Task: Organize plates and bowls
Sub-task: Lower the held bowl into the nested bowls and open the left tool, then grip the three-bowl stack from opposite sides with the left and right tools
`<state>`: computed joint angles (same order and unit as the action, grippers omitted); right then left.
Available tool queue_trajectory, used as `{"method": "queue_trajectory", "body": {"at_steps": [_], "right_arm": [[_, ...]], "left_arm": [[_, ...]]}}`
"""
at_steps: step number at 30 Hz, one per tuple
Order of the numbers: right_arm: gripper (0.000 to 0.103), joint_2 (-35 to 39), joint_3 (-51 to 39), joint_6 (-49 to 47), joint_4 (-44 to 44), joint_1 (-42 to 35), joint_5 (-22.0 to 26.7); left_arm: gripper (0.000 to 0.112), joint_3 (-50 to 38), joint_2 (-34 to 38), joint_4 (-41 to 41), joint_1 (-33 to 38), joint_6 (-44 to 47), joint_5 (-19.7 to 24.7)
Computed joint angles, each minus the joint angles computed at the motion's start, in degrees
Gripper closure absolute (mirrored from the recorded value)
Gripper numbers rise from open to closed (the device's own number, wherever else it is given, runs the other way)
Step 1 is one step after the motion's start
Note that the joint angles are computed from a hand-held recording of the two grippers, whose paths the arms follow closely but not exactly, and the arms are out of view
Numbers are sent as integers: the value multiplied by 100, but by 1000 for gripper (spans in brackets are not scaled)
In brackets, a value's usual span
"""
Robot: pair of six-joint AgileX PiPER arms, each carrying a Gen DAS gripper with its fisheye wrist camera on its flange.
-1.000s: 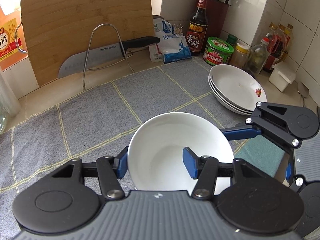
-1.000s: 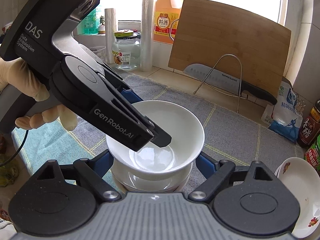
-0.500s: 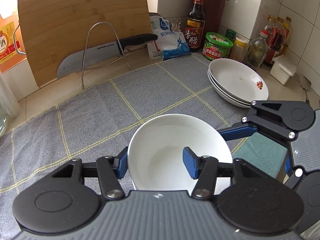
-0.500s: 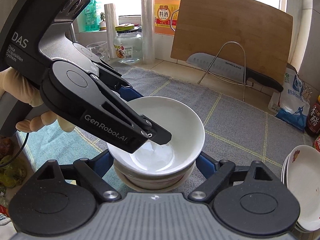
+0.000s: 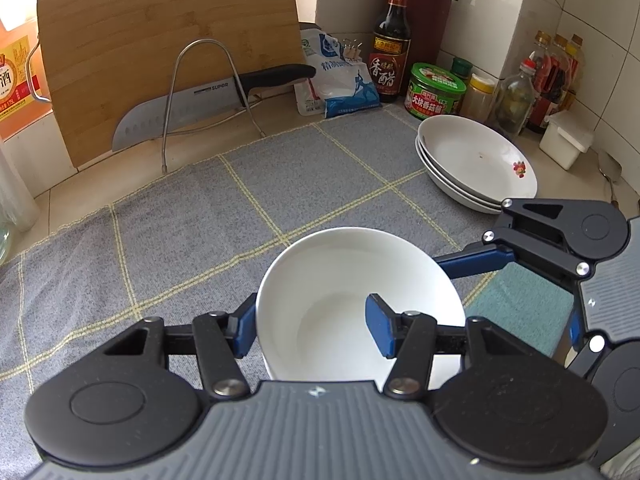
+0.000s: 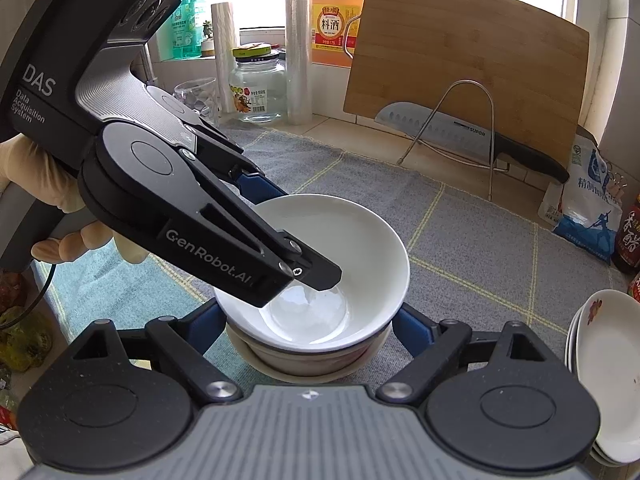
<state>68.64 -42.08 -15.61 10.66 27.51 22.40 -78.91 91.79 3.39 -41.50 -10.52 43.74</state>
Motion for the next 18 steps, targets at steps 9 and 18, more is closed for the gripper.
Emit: {"method": "queue_trajectory", "body": {"at_steps": [9,18], "right_arm": [[0,-49,62,145,-247,78,-123],[0,-177,84,-286,-190,-97,37]], "left_arm": [[44,142,-102,115,-8,-92,-184],[19,747,-783,273,311,-422,-894]]}}
